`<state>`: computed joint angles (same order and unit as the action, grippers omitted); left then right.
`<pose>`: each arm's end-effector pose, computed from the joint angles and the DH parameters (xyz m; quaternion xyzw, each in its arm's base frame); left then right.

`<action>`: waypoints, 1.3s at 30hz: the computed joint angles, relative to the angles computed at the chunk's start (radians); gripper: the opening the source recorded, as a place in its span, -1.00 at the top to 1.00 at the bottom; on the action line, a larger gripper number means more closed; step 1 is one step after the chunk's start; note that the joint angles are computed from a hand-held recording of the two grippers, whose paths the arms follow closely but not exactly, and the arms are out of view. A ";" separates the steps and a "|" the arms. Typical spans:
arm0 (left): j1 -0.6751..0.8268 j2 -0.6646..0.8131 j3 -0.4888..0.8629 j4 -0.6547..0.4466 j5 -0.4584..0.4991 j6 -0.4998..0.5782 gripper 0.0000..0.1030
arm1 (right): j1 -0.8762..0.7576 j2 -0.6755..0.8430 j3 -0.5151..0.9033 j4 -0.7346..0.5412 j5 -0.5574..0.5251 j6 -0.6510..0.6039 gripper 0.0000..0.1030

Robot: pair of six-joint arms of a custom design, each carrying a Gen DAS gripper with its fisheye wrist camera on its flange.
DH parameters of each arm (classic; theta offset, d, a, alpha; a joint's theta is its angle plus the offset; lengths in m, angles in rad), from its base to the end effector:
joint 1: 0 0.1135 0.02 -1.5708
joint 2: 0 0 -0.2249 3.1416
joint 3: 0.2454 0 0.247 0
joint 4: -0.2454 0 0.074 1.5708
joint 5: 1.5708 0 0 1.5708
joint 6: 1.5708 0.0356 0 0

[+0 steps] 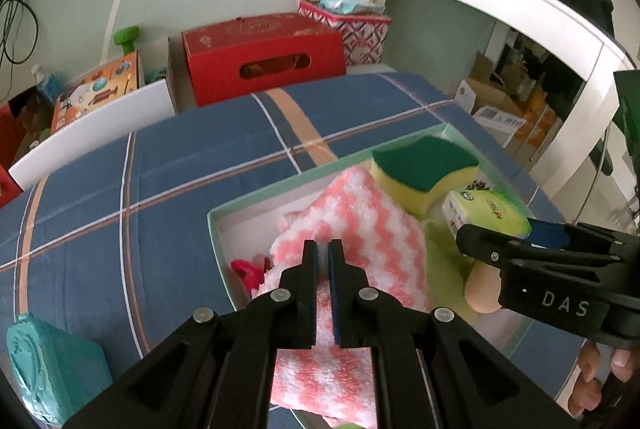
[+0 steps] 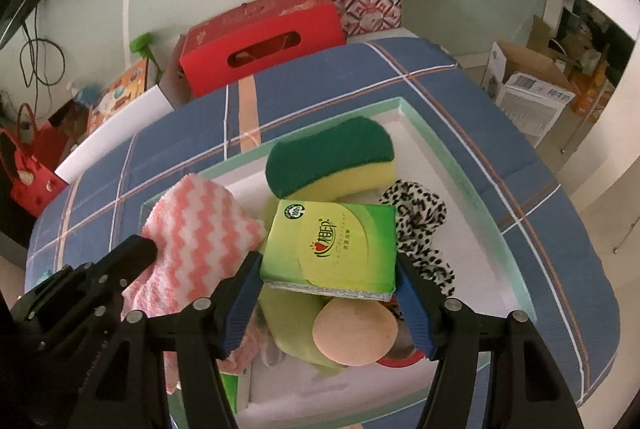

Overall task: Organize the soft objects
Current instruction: 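Lift and carry the towel and tissue pack into the white tray, then open both tools to release the towel and tissue pack in the tray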

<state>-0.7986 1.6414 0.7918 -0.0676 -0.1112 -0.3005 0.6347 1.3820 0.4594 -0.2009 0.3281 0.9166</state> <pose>0.2161 -0.2162 0.1107 0.2158 0.9208 -0.1225 0.3008 0.1814 0.1194 0.0825 0.1710 0.9474 0.0395 0.2677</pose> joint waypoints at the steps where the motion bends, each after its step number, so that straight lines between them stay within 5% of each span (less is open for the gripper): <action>1: 0.002 0.011 0.004 -0.004 0.001 -0.002 0.90 | 0.000 0.011 0.003 0.004 -0.004 -0.001 -0.32; 15: 0.034 0.031 0.026 -0.063 0.058 -0.031 0.88 | 0.000 0.130 0.047 0.030 -0.042 -0.022 -0.33; 18: 0.055 0.006 0.034 -0.111 0.081 -0.044 0.63 | 0.010 0.129 0.061 0.003 -0.030 -0.023 -0.33; 20: 0.066 -0.015 0.031 -0.134 0.086 -0.055 0.25 | 0.017 0.124 0.067 -0.013 -0.021 -0.021 -0.33; 24: 0.090 -0.077 0.016 -0.177 0.093 -0.071 0.19 | 0.029 0.088 0.069 -0.051 0.005 -0.007 -0.34; 31: 0.120 -0.132 0.012 -0.273 0.008 -0.124 -0.21 | 0.051 0.020 0.062 -0.109 0.034 0.007 -0.59; 39: 0.154 -0.062 0.030 -0.327 -0.041 -0.160 -0.29 | 0.071 -0.004 0.067 -0.142 0.056 0.015 -0.70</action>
